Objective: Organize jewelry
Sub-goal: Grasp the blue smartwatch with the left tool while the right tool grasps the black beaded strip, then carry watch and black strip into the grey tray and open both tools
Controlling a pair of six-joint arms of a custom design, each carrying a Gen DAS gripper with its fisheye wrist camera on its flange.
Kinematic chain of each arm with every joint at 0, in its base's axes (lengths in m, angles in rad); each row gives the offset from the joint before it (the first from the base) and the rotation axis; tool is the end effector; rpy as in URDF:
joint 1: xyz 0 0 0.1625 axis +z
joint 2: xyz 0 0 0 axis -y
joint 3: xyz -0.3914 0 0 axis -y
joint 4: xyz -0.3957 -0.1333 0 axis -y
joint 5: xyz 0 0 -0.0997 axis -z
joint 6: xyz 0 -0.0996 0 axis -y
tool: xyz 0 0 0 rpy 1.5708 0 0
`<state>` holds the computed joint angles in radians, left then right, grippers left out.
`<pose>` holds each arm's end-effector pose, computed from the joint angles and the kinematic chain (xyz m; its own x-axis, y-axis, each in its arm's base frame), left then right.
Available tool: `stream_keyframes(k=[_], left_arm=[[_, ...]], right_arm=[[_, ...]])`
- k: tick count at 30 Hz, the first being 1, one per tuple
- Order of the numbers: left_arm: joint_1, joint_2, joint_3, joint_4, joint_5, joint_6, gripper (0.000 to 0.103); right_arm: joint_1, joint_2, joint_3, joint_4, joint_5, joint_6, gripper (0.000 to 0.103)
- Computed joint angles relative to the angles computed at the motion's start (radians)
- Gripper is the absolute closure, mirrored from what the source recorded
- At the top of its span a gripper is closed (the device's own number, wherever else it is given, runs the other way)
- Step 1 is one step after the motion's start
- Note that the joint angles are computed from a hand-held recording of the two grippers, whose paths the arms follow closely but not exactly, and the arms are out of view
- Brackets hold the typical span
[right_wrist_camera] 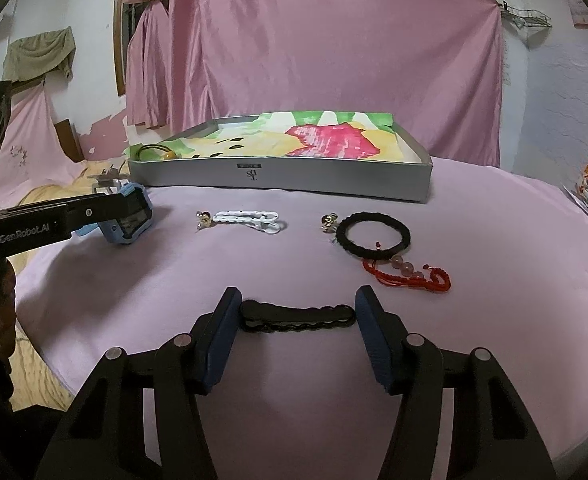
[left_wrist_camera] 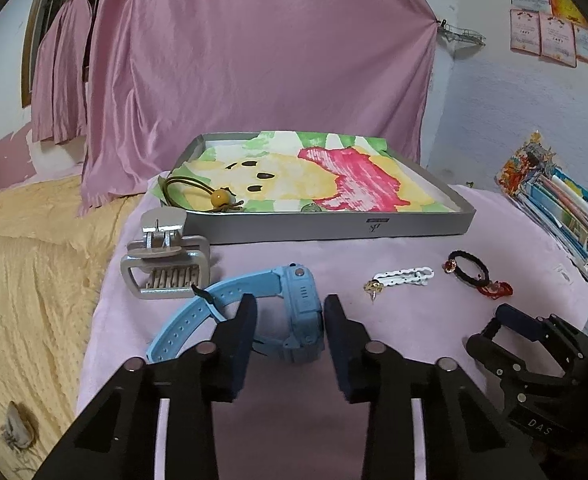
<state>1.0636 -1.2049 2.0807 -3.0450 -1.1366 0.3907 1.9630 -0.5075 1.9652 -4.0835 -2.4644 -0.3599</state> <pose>-0.1027 -0.5455 0.2056 -0.6868 0.4910 -0.5359 0.7169 0.5789 -0.3885 0.2388 -0.4317 0.0155 -0.7181 0.2017 0.6661 -0.4716 0.5629 -0.6788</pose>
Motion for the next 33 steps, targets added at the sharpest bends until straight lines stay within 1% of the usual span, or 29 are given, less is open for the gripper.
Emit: stream_keyframes(k=[2, 5, 8, 10, 12, 17, 22, 27, 30, 33], left_arm=[[-0.002, -0.004, -0.003, 0.023, -0.005, 0.000, 0.078], [-0.012, -0.004, -0.008, 0.051, 0.011, 0.004, 0.084], [-0.019, -0.006, -0.009, 0.070, 0.022, 0.006, 0.085], [-0.017, -0.011, -0.010, 0.080, 0.014, -0.005, 0.085], [-0.011, -0.017, -0.010, 0.086, -0.004, -0.015, 0.086], [0.002, -0.039, 0.007, 0.064, -0.083, -0.032, 0.086], [-0.005, -0.048, 0.016, 0.016, -0.127, -0.027, 0.086], [-0.016, -0.031, -0.034, 0.015, -0.143, -0.034, 0.086], [-0.023, -0.004, -0.080, 0.006, -0.145, -0.028, 0.086], [-0.023, 0.035, -0.133, 0.006, -0.147, -0.021, 0.086]], right_arm=[[0.001, 0.001, 0.001, 0.003, 0.009, -0.002, 0.049], [0.004, 0.003, -0.001, 0.012, 0.018, -0.003, 0.049], [0.003, 0.001, 0.000, 0.019, 0.032, -0.002, 0.050], [0.003, 0.001, 0.001, 0.023, 0.040, -0.002, 0.050], [0.001, -0.002, 0.002, 0.028, 0.052, -0.002, 0.050], [0.004, -0.008, -0.003, 0.018, 0.065, -0.018, 0.050], [0.014, -0.028, -0.009, 0.013, 0.081, -0.039, 0.050], [0.009, -0.085, -0.018, 0.070, 0.139, -0.047, 0.050], [0.006, -0.110, -0.048, 0.106, 0.164, -0.087, 0.050], [0.004, -0.116, -0.099, 0.145, 0.161, -0.135, 0.050]])
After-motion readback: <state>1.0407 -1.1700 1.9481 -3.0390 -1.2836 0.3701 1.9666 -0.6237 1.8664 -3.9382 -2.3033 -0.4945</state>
